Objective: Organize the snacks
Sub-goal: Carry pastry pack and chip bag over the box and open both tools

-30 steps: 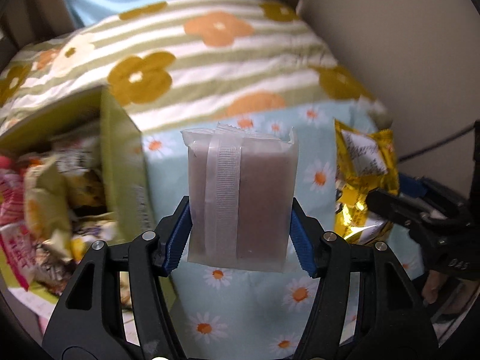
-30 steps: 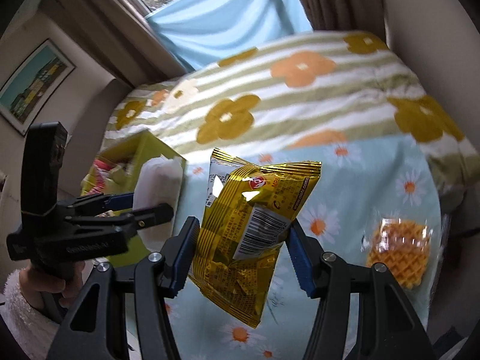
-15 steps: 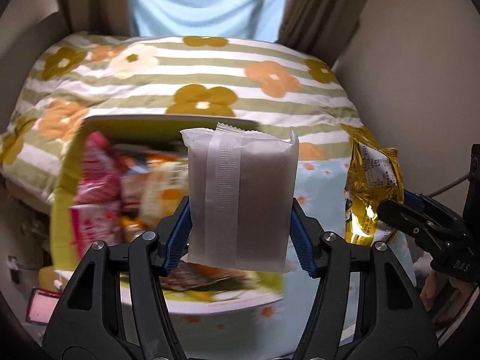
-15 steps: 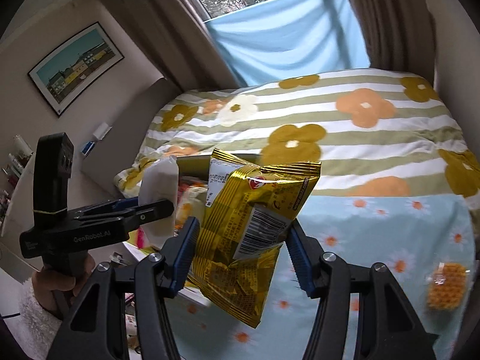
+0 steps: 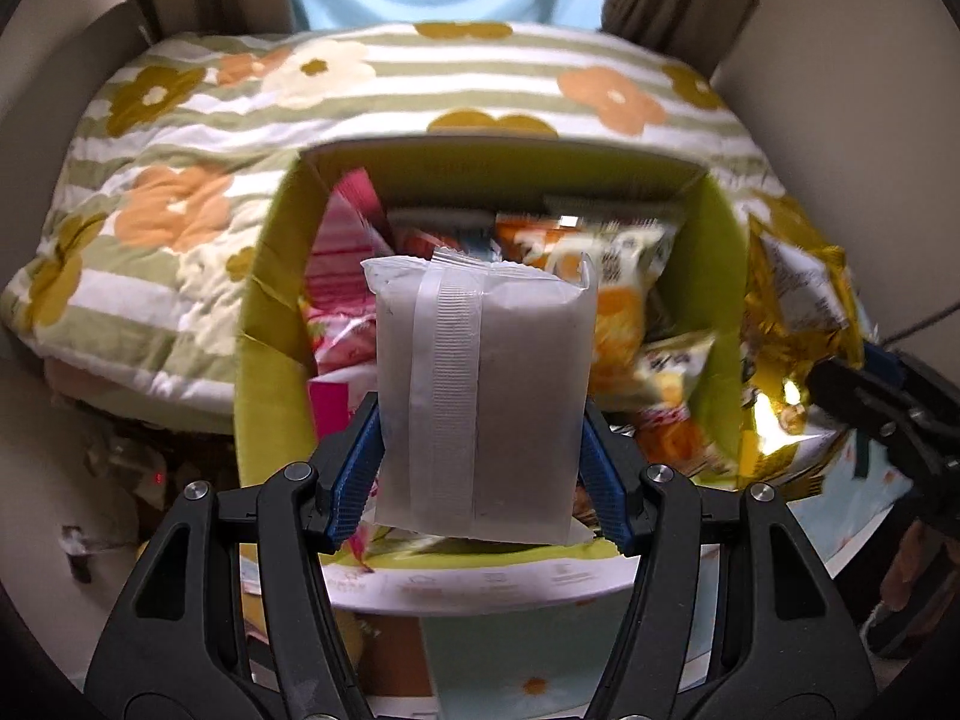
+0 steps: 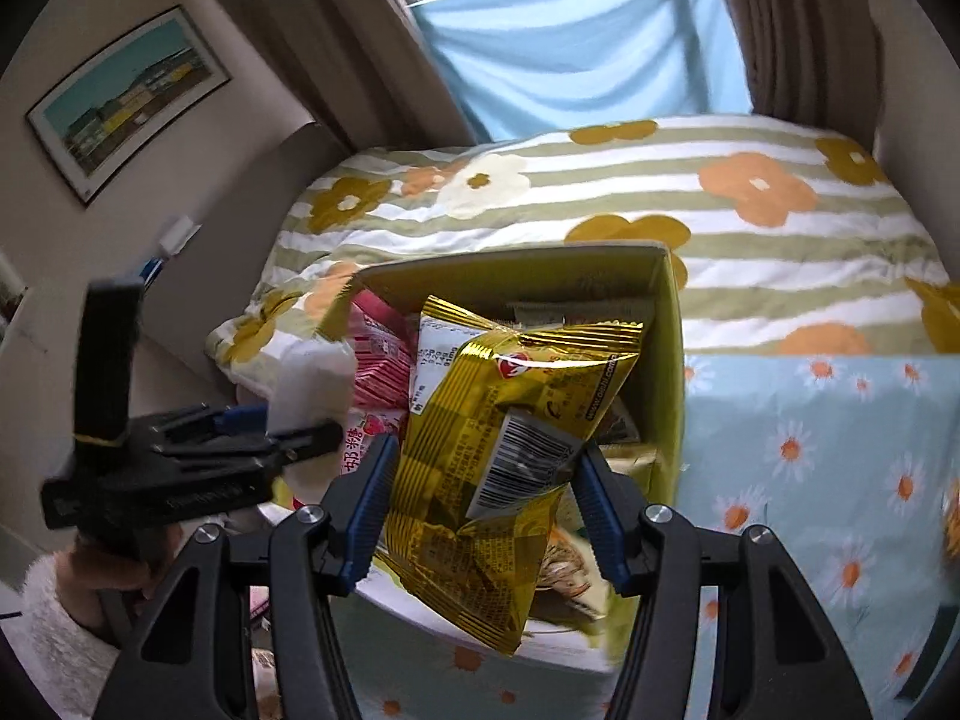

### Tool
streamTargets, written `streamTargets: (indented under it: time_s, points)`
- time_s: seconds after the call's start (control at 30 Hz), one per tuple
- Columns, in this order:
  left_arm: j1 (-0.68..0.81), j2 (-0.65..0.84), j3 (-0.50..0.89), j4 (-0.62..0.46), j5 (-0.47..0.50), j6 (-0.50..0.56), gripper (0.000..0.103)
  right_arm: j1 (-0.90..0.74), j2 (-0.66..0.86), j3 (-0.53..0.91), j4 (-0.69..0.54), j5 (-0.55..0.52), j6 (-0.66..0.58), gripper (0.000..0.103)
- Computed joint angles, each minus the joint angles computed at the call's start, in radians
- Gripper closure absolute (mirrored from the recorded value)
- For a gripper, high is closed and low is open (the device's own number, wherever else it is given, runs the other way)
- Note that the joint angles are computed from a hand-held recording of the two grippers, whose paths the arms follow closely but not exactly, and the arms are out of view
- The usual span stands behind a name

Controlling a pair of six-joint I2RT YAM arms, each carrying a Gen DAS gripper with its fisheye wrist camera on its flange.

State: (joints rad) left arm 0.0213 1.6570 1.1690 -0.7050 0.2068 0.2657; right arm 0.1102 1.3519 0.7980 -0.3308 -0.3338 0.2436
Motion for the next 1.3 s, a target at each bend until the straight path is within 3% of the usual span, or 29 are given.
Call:
streamTargets:
  time_s: [0.17,0.2,0.23,0.27,0.63,0.67,0.7,0.77,0.93,1.3]
  points:
    - [0.005,0.045,-0.021,0.037,0.036,0.032,0.04,0.044,-0.008,-0.02,-0.007,0.075,0.068,0.049]
    - [0.016,0.04,-0.029,0.047,0.057,0.043,0.034,0.043,-0.008,-0.02,-0.013,0.08,0.071,0.049]
    - [0.018,0.034,-0.031,0.047,0.06,0.045,0.013,0.055,-0.009,-0.017,-0.017,0.092,0.084,0.049]
    - [0.024,0.02,-0.043,0.064,0.054,0.045,0.0,0.054,-0.007,-0.013,-0.022,0.093,0.085,0.049]
    - [0.071,-0.034,-0.078,0.054,0.053,0.051,0.0,0.088,0.046,0.022,-0.049,0.114,0.054,0.048]
    - [0.065,-0.036,-0.08,0.053,0.049,0.045,0.0,0.093,0.067,0.032,-0.058,0.127,0.06,0.043]
    - [0.06,-0.037,-0.083,0.054,0.045,0.042,0.0,0.102,0.077,0.038,-0.068,0.151,0.063,0.025]
    - [0.056,-0.047,-0.096,0.057,0.04,0.041,0.0,0.12,0.067,0.022,-0.06,0.214,0.057,0.0]
    - [0.042,-0.063,-0.113,0.063,0.035,0.039,0.0,0.118,0.007,-0.041,-0.016,0.27,0.009,0.0]
    - [0.018,-0.09,-0.121,0.069,0.018,0.047,0.0,0.109,-0.028,-0.038,-0.046,0.264,0.015,0.0]
